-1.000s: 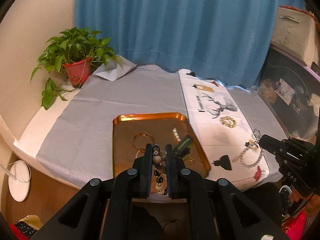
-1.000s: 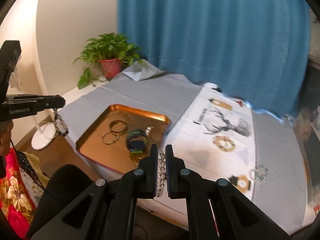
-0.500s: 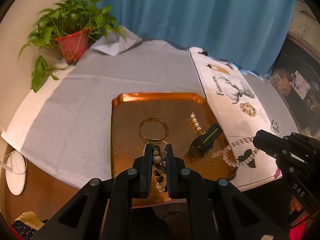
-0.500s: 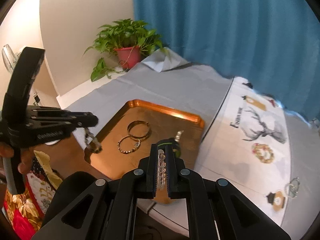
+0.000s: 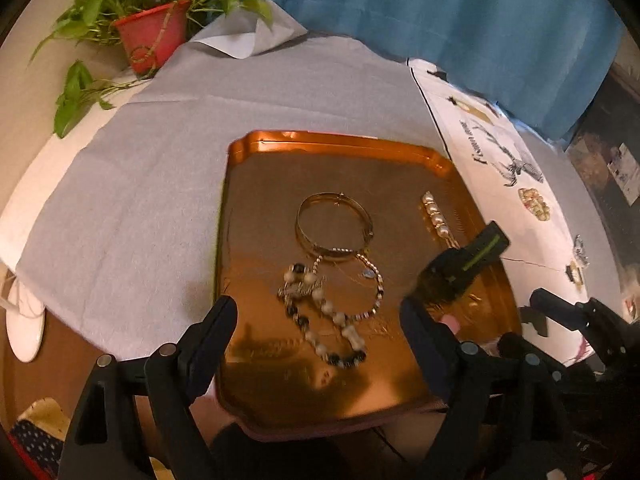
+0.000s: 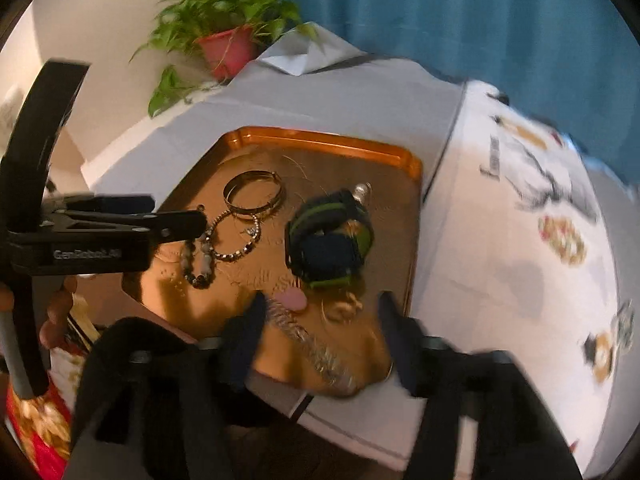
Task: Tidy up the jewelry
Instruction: 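Open both tools to drop the bracelets onto the tray, then lift both open tools away from the copper tray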
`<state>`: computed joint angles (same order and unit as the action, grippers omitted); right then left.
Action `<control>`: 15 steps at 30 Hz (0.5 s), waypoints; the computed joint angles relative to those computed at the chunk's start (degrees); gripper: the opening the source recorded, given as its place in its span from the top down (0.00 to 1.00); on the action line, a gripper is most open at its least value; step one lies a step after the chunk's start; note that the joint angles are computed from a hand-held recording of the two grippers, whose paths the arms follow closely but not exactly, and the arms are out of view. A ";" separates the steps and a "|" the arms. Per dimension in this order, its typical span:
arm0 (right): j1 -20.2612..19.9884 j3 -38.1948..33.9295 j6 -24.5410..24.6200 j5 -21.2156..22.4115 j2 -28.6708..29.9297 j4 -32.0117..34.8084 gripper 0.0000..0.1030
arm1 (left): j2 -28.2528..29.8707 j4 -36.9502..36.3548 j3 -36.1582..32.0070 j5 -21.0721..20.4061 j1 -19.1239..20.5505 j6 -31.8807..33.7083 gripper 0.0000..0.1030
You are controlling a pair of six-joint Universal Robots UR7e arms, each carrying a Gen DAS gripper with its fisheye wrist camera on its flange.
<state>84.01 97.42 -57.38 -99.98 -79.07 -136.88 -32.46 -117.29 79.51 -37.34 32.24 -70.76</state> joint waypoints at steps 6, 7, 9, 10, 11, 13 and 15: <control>-2.27 1.26 2.87 3.71 -5.77 0.94 0.32 | -1.33 9.25 1.54 3.59 -6.18 -10.69 0.19; -2.60 1.47 3.15 4.41 -6.98 1.40 0.32 | -1.35 10.79 1.48 3.83 -7.12 -12.12 0.18; -3.28 2.12 3.24 6.19 -10.00 2.12 0.32 | -0.89 14.25 0.31 3.98 -8.74 -14.40 0.16; -3.60 2.70 3.01 7.15 -11.45 1.85 0.31 | -0.55 15.42 -0.41 4.03 -9.42 -14.80 0.15; -4.11 3.48 2.46 8.53 -13.42 1.49 0.30 | -0.23 16.25 -1.02 4.12 -10.17 -15.04 0.12; -5.25 5.02 0.88 11.03 -17.04 0.74 0.26 | 0.50 17.34 -2.16 4.64 -11.66 -15.34 0.10; -6.26 6.20 -0.74 12.86 -20.08 0.80 0.23 | 1.38 18.86 -3.53 5.25 -13.10 -15.85 0.09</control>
<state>77.76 103.62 -58.11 -87.13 -99.15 -136.08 -31.08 -98.43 75.97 -32.09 19.14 -86.61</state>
